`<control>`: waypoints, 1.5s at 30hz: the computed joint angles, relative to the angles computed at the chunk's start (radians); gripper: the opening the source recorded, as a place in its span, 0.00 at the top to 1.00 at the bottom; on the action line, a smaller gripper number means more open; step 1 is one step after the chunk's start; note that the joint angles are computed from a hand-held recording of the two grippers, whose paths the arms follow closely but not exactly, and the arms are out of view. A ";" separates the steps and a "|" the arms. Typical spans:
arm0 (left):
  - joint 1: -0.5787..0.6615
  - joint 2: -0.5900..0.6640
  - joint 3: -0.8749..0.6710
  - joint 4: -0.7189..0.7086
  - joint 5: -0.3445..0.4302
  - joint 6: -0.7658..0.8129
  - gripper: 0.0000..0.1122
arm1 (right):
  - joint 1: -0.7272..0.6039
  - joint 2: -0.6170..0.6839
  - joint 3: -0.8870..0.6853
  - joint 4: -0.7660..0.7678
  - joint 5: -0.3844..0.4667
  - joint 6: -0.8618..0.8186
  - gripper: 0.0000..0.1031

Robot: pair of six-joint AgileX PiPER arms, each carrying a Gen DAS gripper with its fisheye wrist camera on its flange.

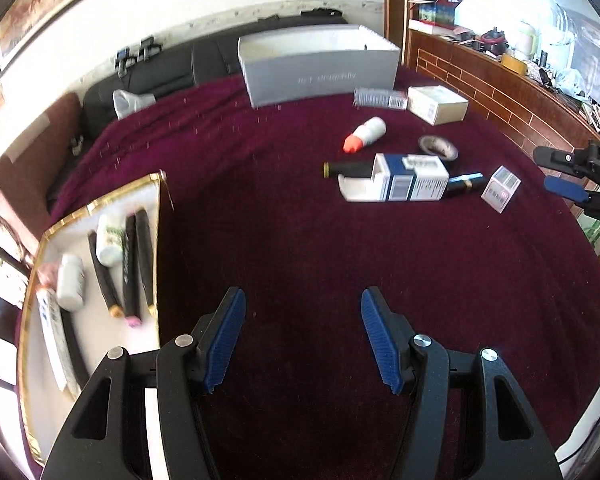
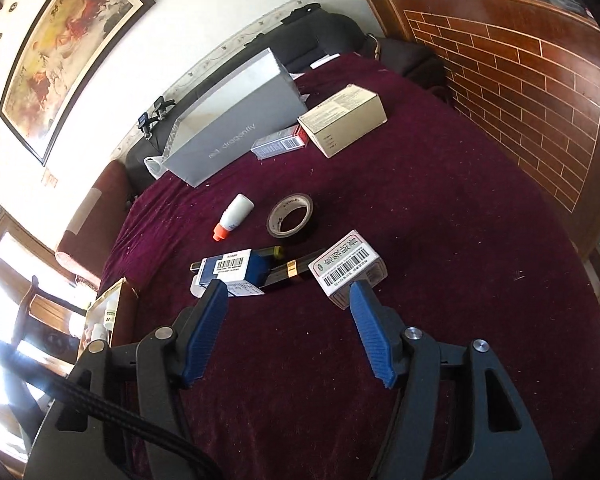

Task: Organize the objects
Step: 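Move both open grippers back toward the remaining objects, then grasp the yellow-capped black marker with the right gripper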

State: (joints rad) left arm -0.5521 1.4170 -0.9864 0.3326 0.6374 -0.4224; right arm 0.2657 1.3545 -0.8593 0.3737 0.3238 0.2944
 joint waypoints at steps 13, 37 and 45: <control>0.137 -0.046 0.070 -0.193 -0.046 0.168 0.52 | 0.113 0.421 -0.502 -0.128 0.146 0.086 0.39; 0.314 -0.092 0.113 -0.461 -0.057 0.452 0.52 | 0.209 0.588 -0.769 -0.279 0.354 0.186 0.39; 0.358 -0.110 0.121 -0.523 -0.046 0.523 0.52 | 0.128 0.749 -0.927 -0.081 0.485 0.083 0.38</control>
State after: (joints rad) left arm -0.1943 1.3067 -0.8659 -0.1905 0.5919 0.1010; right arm 0.3937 2.1035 -1.7859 0.2923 0.8088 0.3772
